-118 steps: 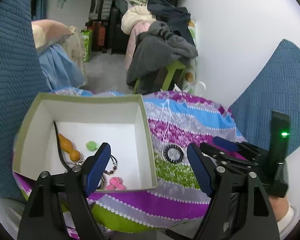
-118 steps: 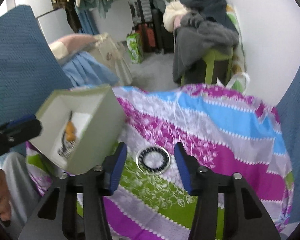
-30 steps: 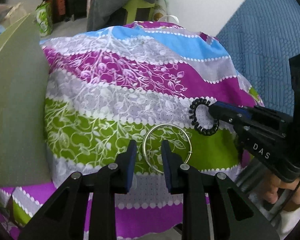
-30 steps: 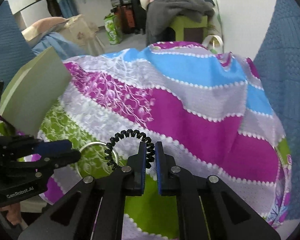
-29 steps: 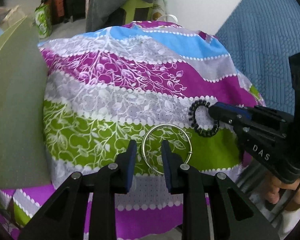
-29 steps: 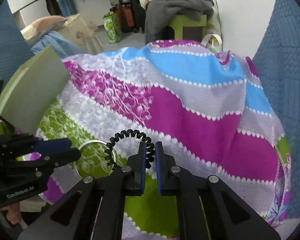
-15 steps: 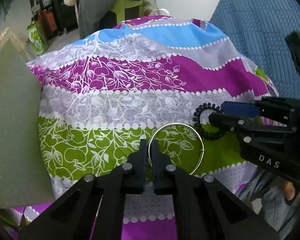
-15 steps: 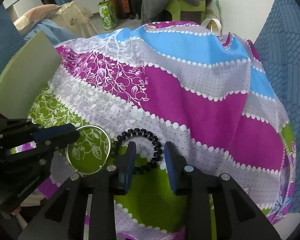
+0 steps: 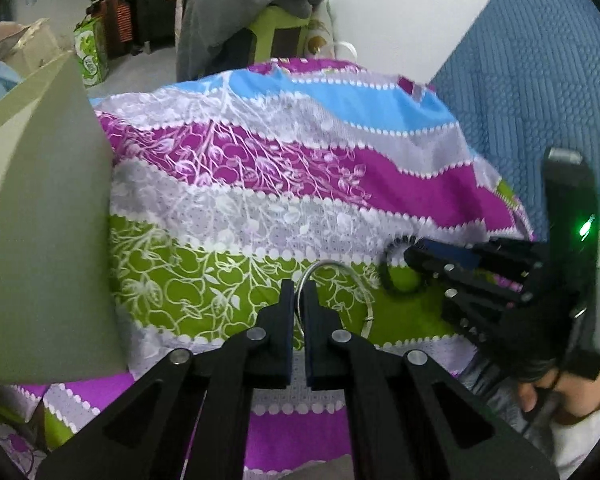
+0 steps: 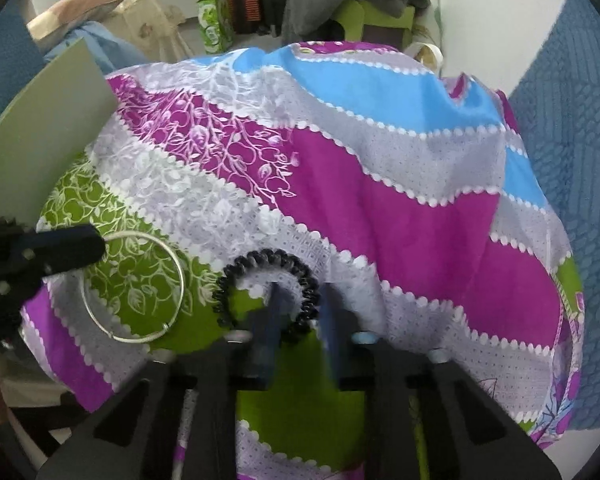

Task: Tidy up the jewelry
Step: 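Grasp the silver ring with the left gripper while the right gripper holds the coiled bracelet, then carry the coiled bracelet and silver ring into the box and open both grippers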

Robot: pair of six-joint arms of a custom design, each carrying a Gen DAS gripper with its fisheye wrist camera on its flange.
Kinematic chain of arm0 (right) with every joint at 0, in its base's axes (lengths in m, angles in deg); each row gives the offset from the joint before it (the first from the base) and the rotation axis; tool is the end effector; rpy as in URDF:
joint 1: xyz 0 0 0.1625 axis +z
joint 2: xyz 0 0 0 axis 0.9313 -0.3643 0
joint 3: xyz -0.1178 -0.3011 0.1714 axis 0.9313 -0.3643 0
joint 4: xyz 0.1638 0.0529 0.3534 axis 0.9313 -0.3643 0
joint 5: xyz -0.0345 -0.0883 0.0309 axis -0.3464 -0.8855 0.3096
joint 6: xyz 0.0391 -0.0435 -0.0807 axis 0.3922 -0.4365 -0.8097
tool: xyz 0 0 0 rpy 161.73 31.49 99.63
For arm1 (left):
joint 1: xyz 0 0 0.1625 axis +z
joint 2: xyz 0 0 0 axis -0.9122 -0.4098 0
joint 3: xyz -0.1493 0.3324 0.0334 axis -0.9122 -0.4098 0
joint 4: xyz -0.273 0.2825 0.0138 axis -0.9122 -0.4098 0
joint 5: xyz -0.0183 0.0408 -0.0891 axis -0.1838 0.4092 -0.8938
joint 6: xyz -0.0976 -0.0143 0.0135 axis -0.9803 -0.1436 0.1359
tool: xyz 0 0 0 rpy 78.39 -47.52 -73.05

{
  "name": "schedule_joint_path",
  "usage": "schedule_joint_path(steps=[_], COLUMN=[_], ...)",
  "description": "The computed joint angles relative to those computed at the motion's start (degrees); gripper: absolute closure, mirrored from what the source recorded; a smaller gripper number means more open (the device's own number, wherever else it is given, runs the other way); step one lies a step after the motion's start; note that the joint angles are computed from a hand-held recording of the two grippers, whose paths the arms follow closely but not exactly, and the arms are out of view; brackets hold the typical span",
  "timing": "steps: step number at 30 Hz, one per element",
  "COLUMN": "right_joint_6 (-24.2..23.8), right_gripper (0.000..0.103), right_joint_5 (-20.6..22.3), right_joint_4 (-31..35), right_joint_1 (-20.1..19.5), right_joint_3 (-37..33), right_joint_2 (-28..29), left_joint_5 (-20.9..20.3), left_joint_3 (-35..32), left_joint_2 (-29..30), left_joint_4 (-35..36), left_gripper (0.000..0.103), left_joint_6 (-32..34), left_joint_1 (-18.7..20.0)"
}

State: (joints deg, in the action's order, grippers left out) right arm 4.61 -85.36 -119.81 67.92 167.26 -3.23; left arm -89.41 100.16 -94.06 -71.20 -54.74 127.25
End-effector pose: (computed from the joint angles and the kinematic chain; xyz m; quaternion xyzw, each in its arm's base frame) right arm 0.4565 -0.3594 -0.0548 -0.0272 -0.8744 0.2452 0.4178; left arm -0.0528 -0.4408 0.4066 0.3953 0.9047 -0.0283 0.1565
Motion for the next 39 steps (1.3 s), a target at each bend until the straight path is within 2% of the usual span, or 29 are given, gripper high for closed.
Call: schedule_joint_path(steps=[3, 7, 16, 23, 32, 37, 39], right_joint_6=[-1.6, 0.0, 1.9, 5.4, 6.8, 4.4, 2.1], right_gripper=[0.096, 0.096, 0.096, 0.096, 0.096, 0.096, 0.096], right_joint_5=[-1.1, -2.8, -3.9, -4.9, -9.5, -12.3, -13.1], right_joint_4=[-2.7, -3.8, -0.5, 4.8, 15.1, 18.2, 18.5], right_joint_1=[0.8, 1.8, 3.4, 4.2, 5.9, 6.6, 6.8], right_joint_3=[0.0, -0.5, -4.5, -8.4, -21.5, -31.0, -35.5], right_joint_2=[-0.1, -0.6, 0.8, 0.4, 3.3, 6.8, 8.9], left_joint_5=[-1.4, -2.7, -4.3, -4.9, -6.3, -6.2, -6.1], left_joint_3=[-1.5, -3.4, -6.9, -11.9, -23.9, -32.3, -35.5], left_joint_2=[0.0, 0.2, 0.7, 2.7, 8.1, 11.5, 12.9], left_joint_4=[0.5, 1.8, 3.7, 5.5, 6.6, 7.7, 8.2], left_gripper=[0.1, 0.1, 0.1, 0.1, 0.1, 0.1, 0.1], left_joint_6=[-0.5, -1.0, -1.1, -1.8, -1.3, -0.3, 0.0], left_joint_1=[-0.2, 0.0, 0.1, -0.4, -1.3, -1.8, -1.8])
